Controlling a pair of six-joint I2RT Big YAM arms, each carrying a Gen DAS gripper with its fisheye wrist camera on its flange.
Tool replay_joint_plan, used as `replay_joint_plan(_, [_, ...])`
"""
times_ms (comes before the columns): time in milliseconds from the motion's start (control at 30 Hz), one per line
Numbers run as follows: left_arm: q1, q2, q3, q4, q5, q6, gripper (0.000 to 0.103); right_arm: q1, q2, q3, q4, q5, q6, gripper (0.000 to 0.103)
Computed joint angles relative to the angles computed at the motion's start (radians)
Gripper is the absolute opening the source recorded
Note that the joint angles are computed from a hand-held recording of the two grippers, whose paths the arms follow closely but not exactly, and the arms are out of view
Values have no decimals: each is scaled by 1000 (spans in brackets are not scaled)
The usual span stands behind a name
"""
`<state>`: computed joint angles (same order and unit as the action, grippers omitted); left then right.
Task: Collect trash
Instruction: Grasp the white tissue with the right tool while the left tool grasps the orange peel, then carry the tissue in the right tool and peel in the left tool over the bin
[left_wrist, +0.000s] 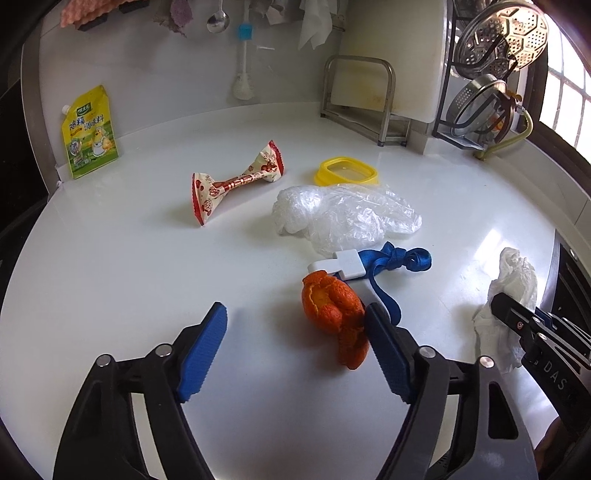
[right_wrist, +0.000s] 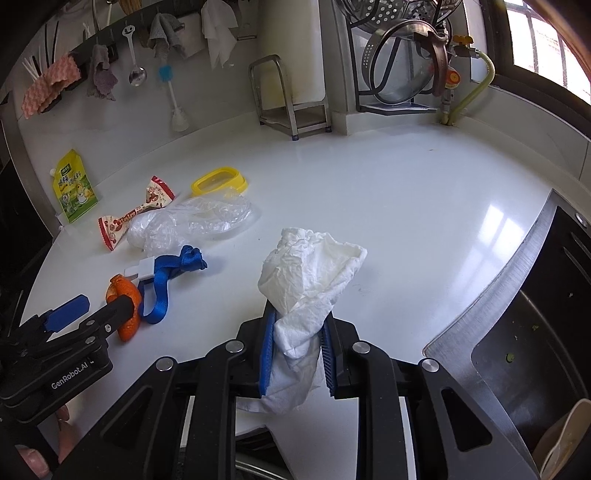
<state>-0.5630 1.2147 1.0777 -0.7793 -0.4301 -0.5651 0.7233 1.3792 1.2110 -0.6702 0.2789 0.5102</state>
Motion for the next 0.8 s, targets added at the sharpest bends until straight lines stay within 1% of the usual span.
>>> replay_joint_plan(67, [3, -2, -3, 13, 33, 5, 56, 1, -2, -2, 3, 0, -3, 21])
replay_joint_plan(100, [5, -5, -6, 22, 52, 8, 52, 1, -3, -3, 4, 1, -4, 21])
replay_joint_plan(167, [8, -11, -12, 42, 84, 19, 36, 0, -5, -5, 6, 0, -3, 21])
replay_joint_plan(200, [9, -15, -15, 49, 96, 26, 31, 1, -5, -5, 6, 0, -2, 21])
replay_joint_plan(267, [3, -18, -15, 52, 86, 34, 19, 0, -5, -5, 7, 0, -2, 21])
replay_joint_plan(300, [2, -19, -14, 51, 81, 38, 19, 1, -6, -5, 8, -1, -2, 21])
replay_joint_plan(467, [17, -33, -20, 53, 101, 44, 11, 2, -8, -9, 10, 0, -3, 21])
replay_joint_plan(733, [30, -71, -37, 52, 106, 48, 10, 2, -6, -7, 11, 0, -3, 21])
replay_joint_plan(800, [28, -85, -41, 50, 96, 53, 9, 3, -8, -9, 16, 2, -4, 21])
